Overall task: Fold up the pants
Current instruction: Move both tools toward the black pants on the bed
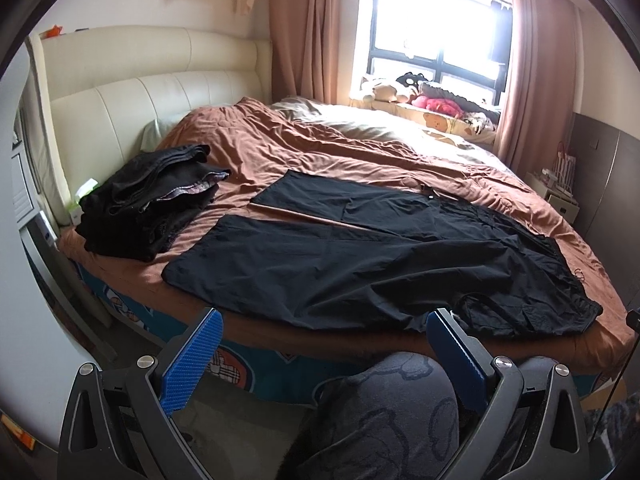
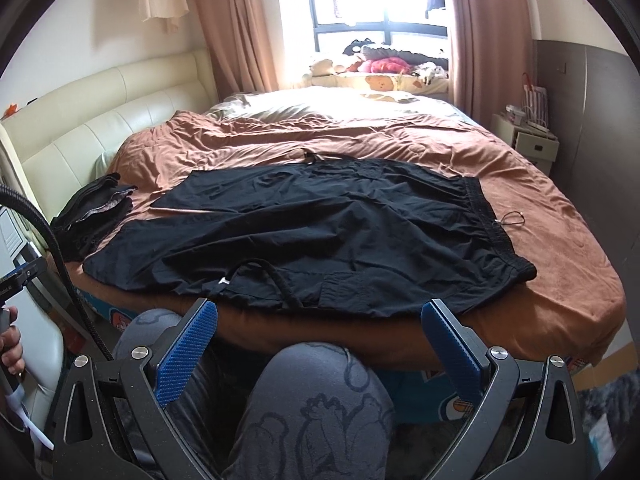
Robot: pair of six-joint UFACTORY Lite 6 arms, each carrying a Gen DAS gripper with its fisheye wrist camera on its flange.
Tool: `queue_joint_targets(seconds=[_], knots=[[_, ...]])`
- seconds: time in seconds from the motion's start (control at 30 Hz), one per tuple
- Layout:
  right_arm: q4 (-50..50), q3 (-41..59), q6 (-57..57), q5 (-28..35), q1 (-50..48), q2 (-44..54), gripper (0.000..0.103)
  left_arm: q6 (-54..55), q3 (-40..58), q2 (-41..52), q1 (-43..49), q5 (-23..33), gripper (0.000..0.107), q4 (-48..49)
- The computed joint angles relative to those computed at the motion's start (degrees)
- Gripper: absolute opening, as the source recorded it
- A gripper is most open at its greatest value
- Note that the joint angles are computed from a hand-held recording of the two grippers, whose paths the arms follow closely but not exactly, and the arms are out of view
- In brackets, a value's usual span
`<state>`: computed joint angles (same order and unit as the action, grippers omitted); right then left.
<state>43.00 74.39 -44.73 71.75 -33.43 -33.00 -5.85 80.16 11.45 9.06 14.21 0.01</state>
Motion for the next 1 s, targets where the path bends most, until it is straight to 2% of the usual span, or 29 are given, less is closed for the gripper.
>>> queue_joint_targets(seconds=[0.37,0.7,0.83,0.93,1.0], knots=[[-8.5,1.6,9.3,-10.5,5.9,11.0,0.103,3.9,16.7,19.5,3.3,4.4,0.103,-5.6],[-7.5,3.8,13.9,-14.2,4.4,21.2,0.102,4.8,36.3,37.2,6.0,12.1,0.101,-9.2],[-4.7,4.4,13.3,-15.3,2.8,25.2,0.093,4.0,43.6,43.2,7.3,14.4,0.101,-9.8],[-2.6,4.8,12.1,-16.6,1.9,28.9,0.082,2.4,52.8,49.7,8.2,18.6,0.101,-9.5],[-2.0,5.0,12.2,-17.6,2.2,30.5,0.079,1.4,59.7,54.3,8.8,21.6,0.101,-9.5]])
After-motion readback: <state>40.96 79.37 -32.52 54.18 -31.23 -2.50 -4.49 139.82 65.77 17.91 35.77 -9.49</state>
